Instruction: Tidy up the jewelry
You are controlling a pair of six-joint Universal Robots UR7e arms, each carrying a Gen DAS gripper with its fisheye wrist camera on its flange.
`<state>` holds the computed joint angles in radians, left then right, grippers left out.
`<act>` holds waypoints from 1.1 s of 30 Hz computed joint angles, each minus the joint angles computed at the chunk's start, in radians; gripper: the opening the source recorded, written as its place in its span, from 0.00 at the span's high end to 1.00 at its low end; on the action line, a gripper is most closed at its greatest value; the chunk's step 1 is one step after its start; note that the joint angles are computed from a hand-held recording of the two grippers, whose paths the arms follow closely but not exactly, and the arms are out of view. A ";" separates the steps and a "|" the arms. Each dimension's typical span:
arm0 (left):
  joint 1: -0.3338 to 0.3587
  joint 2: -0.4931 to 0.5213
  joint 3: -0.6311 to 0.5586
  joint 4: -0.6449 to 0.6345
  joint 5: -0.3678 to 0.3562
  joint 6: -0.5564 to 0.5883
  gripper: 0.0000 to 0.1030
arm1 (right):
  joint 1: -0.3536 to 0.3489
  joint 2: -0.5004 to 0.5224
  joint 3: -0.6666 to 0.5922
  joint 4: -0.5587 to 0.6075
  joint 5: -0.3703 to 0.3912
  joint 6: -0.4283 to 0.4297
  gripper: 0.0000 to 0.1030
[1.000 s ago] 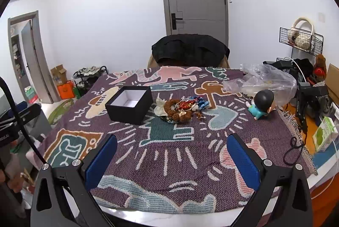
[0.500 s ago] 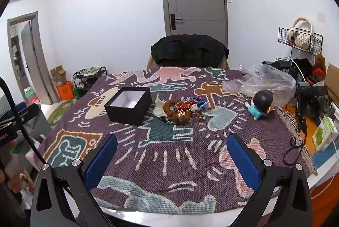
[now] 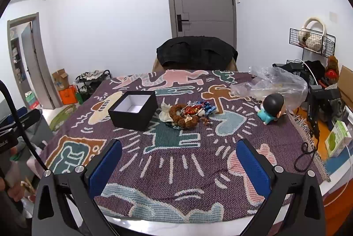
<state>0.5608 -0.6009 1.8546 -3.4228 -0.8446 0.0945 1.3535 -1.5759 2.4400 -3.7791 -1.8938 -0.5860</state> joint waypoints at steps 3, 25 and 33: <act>0.001 0.000 -0.001 0.001 -0.002 0.000 0.00 | 0.001 0.001 0.003 -0.006 0.000 -0.002 0.00; -0.002 -0.001 0.005 -0.007 -0.002 0.003 0.00 | 0.002 0.001 -0.001 -0.004 -0.004 -0.002 0.00; 0.010 0.002 -0.011 0.020 -0.033 0.007 0.00 | -0.004 0.001 -0.007 0.004 -0.001 0.004 0.00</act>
<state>0.5703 -0.5993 1.8434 -3.4033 -0.8779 0.1015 1.3499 -1.5752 2.4327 -3.7755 -1.8950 -0.5825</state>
